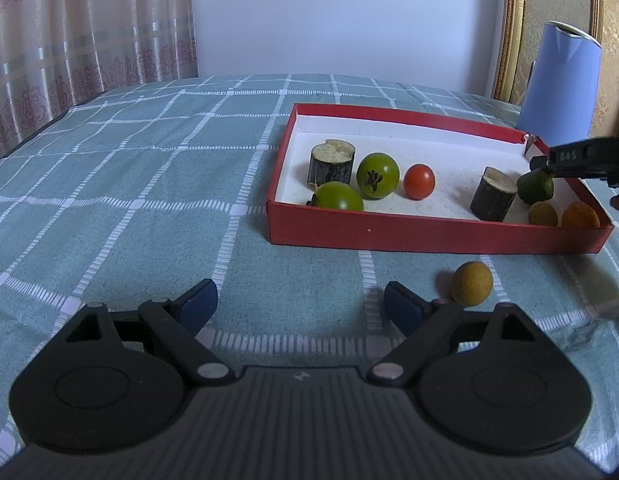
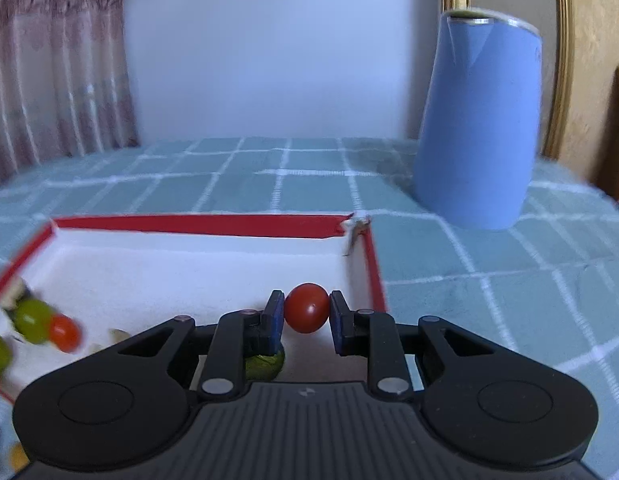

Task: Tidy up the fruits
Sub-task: 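Carry the cherry tomato into the tray and open the right gripper, then reach the left gripper to the yellow-brown round fruit and grasp it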

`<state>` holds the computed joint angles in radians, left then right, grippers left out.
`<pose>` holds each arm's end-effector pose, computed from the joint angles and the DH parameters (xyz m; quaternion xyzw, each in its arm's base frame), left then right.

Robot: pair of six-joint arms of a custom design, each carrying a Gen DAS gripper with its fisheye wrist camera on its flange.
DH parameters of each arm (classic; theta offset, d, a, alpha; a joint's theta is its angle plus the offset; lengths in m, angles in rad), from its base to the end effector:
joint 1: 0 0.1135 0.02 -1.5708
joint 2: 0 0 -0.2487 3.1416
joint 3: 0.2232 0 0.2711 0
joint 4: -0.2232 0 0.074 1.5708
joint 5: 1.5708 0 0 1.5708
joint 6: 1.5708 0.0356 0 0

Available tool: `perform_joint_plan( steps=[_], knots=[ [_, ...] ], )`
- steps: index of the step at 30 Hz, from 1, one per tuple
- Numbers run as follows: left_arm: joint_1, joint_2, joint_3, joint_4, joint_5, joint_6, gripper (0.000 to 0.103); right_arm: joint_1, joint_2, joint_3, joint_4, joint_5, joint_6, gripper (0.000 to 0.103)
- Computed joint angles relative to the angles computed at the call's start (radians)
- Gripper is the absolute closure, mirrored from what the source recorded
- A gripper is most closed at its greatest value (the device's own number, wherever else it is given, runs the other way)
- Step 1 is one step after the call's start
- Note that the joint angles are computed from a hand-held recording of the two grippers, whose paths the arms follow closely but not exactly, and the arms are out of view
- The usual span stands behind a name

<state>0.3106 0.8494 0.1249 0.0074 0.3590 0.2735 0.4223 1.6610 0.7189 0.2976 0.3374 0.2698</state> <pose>0.1699 0.0414 0.0994 0.0573 0.8969 -0.0384 0.4369 0.3081 0.1255 0.1180 0.0076 0.8851 0.0081 0.4653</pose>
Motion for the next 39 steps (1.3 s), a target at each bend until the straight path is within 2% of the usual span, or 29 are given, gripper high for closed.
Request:
perform_joint_plan(
  steps=[2, 6, 8, 9, 12, 18, 24, 26, 28, 32, 36, 39],
  knots=[
    [0.000, 0.000, 0.000, 0.000, 0.000, -0.001, 0.013, 0.021, 0.030, 0.015, 0.005, 0.071, -0.037, 0.079],
    [-0.001, 0.000, 0.000, 0.000, -0.001, 0.000, 0.013, -0.002, 0.011, -0.004, 0.011, 0.032, -0.018, 0.079],
    [-0.001, 0.000, 0.000, 0.000, -0.001, 0.000, 0.013, -0.001, -0.004, -0.011, 0.000, 0.039, -0.020, 0.071],
    [-0.001, 0.000, 0.000, 0.000, -0.001, 0.000, 0.013, 0.000, -0.013, -0.019, 0.002, 0.049, -0.022, 0.059],
    [-0.002, 0.000, -0.001, 0.000, -0.002, 0.000, 0.013, -0.002, -0.068, -0.064, 0.010, 0.006, -0.021, 0.043],
    [-0.002, 0.002, 0.000, 0.002, -0.002, 0.000, 0.013, 0.076, -0.285, -0.266, 0.054, 0.059, -0.013, 0.038],
    [0.002, -0.004, -0.003, 0.002, 0.001, -0.007, 0.011, 0.128, -0.524, -0.478, 0.018, 0.091, 0.033, 0.037],
    [0.018, -0.013, -0.005, -0.005, 0.019, -0.009, 0.009, 0.122, -0.524, -0.500, 0.015, 0.091, 0.035, 0.037],
    [0.031, -0.054, -0.014, -0.029, 0.030, -0.010, 0.009, 0.079, -0.520, -0.499, -0.001, 0.029, 0.061, 0.037],
    [0.017, -0.225, -0.041, -0.154, 0.049, -0.012, 0.009, -0.006, -0.489, -0.490, 0.018, -0.094, 0.090, 0.037],
    [-0.098, -0.412, -0.060, -0.292, 0.018, -0.046, 0.009, -0.015, -0.480, -0.499, 0.033, -0.108, 0.108, 0.034],
    [-0.203, -0.462, -0.062, -0.316, -0.037, -0.080, 0.011, -0.018, -0.471, -0.493, 0.031, -0.116, 0.103, 0.031]
  ],
)
